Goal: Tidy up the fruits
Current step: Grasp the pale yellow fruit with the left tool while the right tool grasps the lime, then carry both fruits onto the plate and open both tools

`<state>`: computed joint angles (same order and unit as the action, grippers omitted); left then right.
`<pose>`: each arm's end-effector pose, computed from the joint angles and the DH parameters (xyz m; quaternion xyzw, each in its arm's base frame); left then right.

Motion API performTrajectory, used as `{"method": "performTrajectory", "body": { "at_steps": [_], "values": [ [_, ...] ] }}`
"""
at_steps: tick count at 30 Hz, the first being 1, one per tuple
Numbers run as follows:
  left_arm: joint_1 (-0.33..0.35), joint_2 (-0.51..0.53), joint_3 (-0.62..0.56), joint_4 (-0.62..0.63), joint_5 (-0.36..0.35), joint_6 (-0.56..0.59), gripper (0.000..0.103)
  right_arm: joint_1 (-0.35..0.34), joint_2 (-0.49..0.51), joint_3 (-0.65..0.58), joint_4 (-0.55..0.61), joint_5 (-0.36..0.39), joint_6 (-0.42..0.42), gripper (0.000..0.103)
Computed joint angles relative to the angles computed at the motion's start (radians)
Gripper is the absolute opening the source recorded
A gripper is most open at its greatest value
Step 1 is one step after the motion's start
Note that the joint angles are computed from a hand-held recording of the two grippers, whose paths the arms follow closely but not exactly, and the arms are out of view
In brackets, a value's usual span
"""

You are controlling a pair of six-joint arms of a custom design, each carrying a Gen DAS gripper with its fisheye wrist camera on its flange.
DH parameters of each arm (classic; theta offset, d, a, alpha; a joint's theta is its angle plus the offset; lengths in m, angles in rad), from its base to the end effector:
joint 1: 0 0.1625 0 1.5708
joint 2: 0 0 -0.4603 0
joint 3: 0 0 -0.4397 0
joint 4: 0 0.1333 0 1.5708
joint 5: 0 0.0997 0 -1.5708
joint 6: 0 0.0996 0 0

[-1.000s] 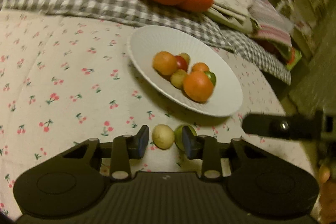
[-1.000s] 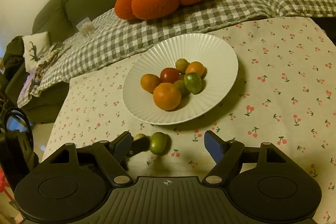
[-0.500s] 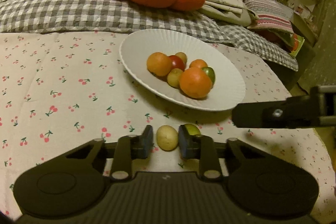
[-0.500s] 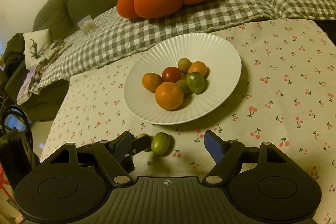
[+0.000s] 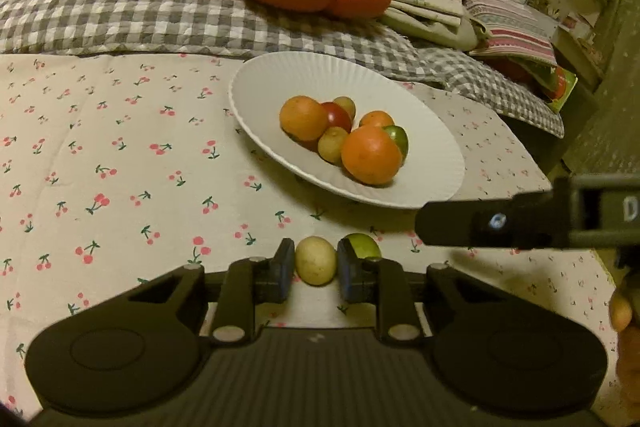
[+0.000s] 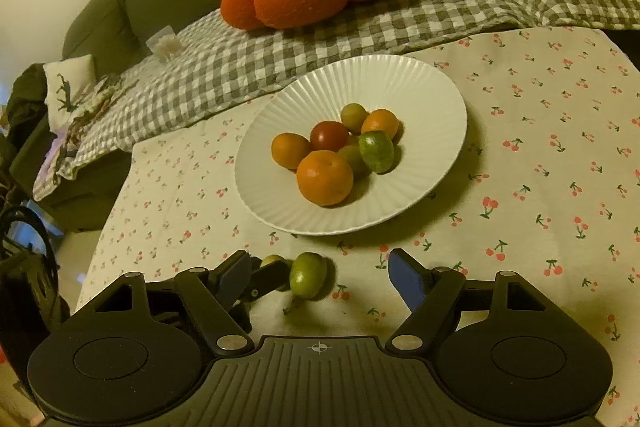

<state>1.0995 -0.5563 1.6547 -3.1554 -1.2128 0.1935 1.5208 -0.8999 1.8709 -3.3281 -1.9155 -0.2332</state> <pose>-0.1783 -0.7203 -0.0219 0.2711 0.9168 -0.2585 0.1383 0.0660 -0.6753 0.1644 0.0178 -0.9122 0.3513 0.2101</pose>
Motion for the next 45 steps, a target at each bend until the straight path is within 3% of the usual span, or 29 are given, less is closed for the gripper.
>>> {"method": "performTrajectory", "body": {
  "at_steps": [10,16,19,21,23,29,45],
  "values": [
    [0.01,-0.053,0.002,0.003,0.042,-0.159,0.021,-0.002,0.051,-0.03,0.002,-0.025,-0.041,0.076],
    [0.009,-0.074,0.002,0.011,0.06,-0.197,0.021,0.01,0.117,-0.072,-0.018,-0.064,-0.1,0.065],
    [0.009,-0.079,0.002,0.013,0.062,-0.198,0.021,0.016,0.141,-0.087,-0.045,-0.088,-0.132,0.056],
    [0.008,-0.08,0.003,0.015,0.067,-0.196,0.021,0.02,0.15,-0.097,-0.049,-0.102,-0.148,0.032],
    [0.009,-0.084,0.004,0.019,0.07,-0.196,0.021,0.022,0.155,-0.102,-0.05,-0.112,-0.154,0.026],
    [0.006,-0.088,0.01,0.011,0.076,-0.194,0.021,0.037,0.157,-0.099,-0.064,-0.131,-0.176,0.026],
    [-0.021,-0.099,0.013,-0.018,0.06,-0.164,0.021,0.062,0.047,-0.02,-0.081,-0.033,-0.143,0.026]
  ]
}}
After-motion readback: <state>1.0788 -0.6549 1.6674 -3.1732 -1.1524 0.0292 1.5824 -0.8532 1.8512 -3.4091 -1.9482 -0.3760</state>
